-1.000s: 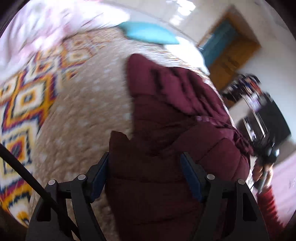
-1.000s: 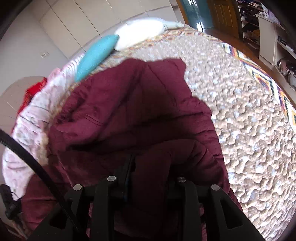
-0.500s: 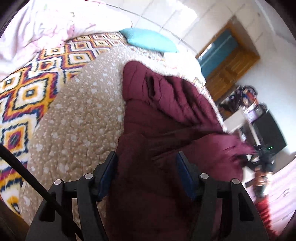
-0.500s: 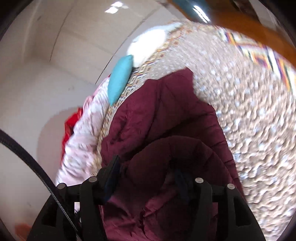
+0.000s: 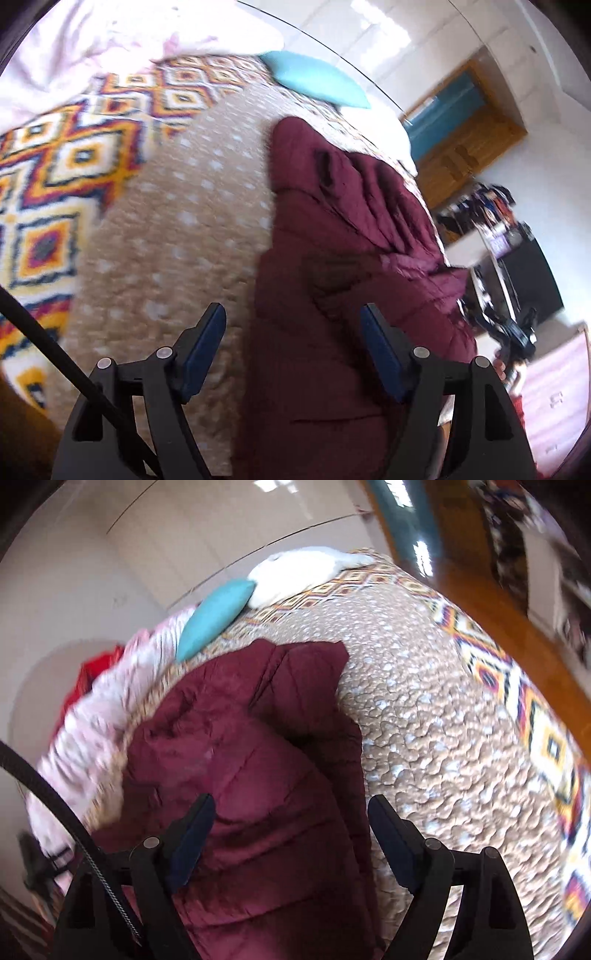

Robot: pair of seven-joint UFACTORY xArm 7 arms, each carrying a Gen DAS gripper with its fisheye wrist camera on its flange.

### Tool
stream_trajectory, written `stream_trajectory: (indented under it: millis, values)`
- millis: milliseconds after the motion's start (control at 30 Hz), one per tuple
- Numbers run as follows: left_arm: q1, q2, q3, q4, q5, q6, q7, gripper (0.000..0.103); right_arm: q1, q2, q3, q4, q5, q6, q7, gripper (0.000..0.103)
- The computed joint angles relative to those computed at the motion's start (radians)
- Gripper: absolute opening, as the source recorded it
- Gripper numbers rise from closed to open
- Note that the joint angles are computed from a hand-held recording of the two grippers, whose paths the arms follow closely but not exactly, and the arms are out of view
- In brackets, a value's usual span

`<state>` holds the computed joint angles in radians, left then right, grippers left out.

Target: Fold large clothes

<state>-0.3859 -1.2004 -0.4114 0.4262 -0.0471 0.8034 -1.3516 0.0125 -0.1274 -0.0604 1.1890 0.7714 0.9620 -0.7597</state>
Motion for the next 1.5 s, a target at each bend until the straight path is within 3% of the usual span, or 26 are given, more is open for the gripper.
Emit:
stream_trajectory:
  millis: [33,100,267,367,433,467,500,567,633,700,833,967,1100,1233,1300,1433,1500]
  values:
    - [-0.013,0.037,0.008,0.0,-0.005,-0.049,0.025,0.078,0.006,-0.003,0.012,-0.006,-0.025,-0.023,-0.007,0.088]
    - [-0.006,0.113,0.002,0.036,0.011,-0.067,0.057,0.084,0.022,0.003,0.031,-0.009,-0.056,-0.075,-0.016,0.088]
    - [0.013,0.172,0.003,0.053,0.026,-0.106,0.059,0.084,0.059,0.076,0.067,0.041,-0.115,-0.142,-0.008,0.088]
    - [0.012,0.177,0.012,0.031,0.02,-0.135,0.045,0.082,0.075,0.153,0.096,0.096,-0.222,-0.173,0.05,0.088]
    - [0.028,0.208,0.0,0.054,0.032,-0.083,0.035,0.06,0.075,0.19,0.107,0.124,-0.257,-0.156,0.075,0.088]
    - [0.036,0.221,-0.004,0.073,0.043,-0.038,0.034,0.035,0.074,0.193,0.112,0.123,-0.258,-0.154,0.074,0.088]
    - [0.057,0.248,-0.024,0.114,0.065,0.045,0.028,0.022,0.073,0.181,0.117,0.107,-0.252,-0.168,0.066,0.086]
    - [0.079,0.248,-0.052,0.137,0.096,0.099,-0.006,0.018,0.075,0.138,0.121,0.053,-0.249,-0.216,0.059,0.072]
    - [0.1,0.232,-0.086,0.166,0.133,0.146,-0.046,0.015,0.082,0.092,0.118,0.003,-0.268,-0.251,0.062,0.04]
    - [0.123,0.224,-0.12,0.217,0.18,0.21,-0.066,0.014,0.09,0.036,0.112,-0.044,-0.289,-0.271,0.062,0.028]
    - [0.168,0.221,-0.16,0.333,0.263,0.305,-0.057,0.013,0.124,-0.108,0.059,-0.124,-0.222,-0.299,-0.039,0.022]
    - [0.255,0.265,-0.168,0.474,0.349,0.333,0.002,0.013,0.146,-0.172,-0.008,-0.077,-0.136,-0.275,-0.071,0.02]
    - [0.387,0.419,-0.148,0.672,0.433,0.325,0.105,0.013,0.135,-0.124,-0.032,0.062,-0.102,-0.278,-0.012,0.02]
    - [0.486,0.662,-0.146,0.905,0.506,0.351,0.159,0.014,0.101,-0.005,0.004,0.218,-0.167,-0.313,0.134,0.02]
    - [0.531,0.822,-0.183,1.058,0.58,0.395,0.159,0.014,0.085,0.064,0.033,0.295,-0.234,-0.331,0.224,0.02]
    - [0.549,1.099,-0.276,1.287,0.789,0.496,0.119,0.014,0.073,0.196,0.081,0.437,-0.356,-0.35,0.358,0.02]
    - [0.52,1.215,-0.28,1.355,0.882,0.529,0.108,0.014,0.078,0.289,0.098,0.533,-0.431,-0.346,0.427,0.02]
